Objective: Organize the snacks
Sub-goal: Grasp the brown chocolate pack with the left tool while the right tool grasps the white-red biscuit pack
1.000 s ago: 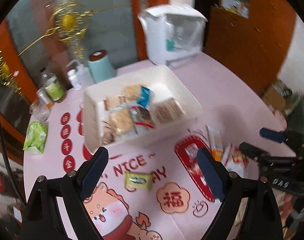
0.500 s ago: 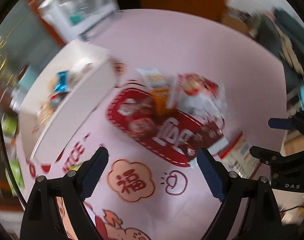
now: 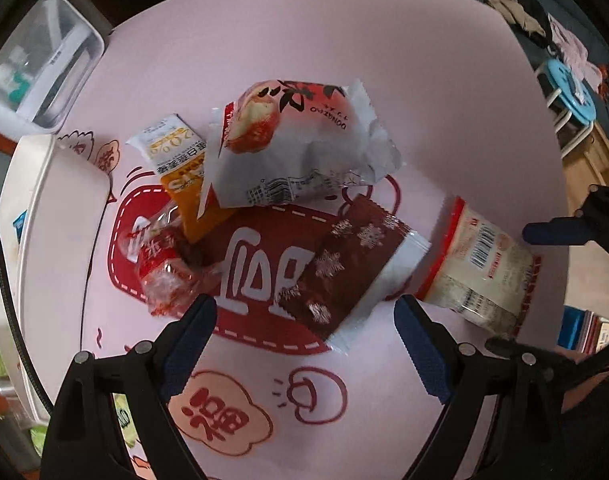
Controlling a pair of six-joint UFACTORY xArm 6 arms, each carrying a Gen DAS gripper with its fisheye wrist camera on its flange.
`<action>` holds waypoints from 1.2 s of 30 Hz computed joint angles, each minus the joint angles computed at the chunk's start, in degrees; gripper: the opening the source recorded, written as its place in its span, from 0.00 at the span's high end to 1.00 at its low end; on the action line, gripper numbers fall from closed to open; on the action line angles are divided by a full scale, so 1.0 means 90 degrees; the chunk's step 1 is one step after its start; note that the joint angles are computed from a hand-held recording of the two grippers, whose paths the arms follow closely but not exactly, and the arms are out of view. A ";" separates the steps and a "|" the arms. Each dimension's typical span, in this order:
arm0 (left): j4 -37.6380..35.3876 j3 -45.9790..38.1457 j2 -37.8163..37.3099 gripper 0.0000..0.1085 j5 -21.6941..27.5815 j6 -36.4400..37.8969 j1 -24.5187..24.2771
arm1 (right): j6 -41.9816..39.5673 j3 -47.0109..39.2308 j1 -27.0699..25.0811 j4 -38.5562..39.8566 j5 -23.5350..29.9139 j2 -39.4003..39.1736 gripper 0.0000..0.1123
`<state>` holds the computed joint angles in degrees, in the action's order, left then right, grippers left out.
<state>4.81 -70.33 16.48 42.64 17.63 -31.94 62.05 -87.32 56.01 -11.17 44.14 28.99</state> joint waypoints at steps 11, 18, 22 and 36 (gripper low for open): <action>-0.0162 -0.0697 0.0697 0.18 0.0298 0.0332 -0.0032 | 0.0435 -0.0565 0.0278 -0.0947 0.0855 0.0294 0.49; -0.0870 -0.0786 0.0714 0.49 0.0348 0.0663 -0.0093 | 0.0408 -0.0394 0.0188 -0.0856 0.0706 0.0174 0.51; -0.0882 -0.0694 0.0623 0.63 0.0321 0.0433 -0.0149 | 0.0391 -0.0458 0.0131 -0.0814 0.0706 0.0210 0.53; -0.2026 0.1344 -0.1129 0.67 -0.0214 -0.0871 0.0522 | -0.0345 -0.1044 0.0107 -0.0106 0.0531 0.0564 0.57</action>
<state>-13.42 -58.23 6.31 40.71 9.79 -27.24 58.95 -96.72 56.98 -12.13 48.92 34.07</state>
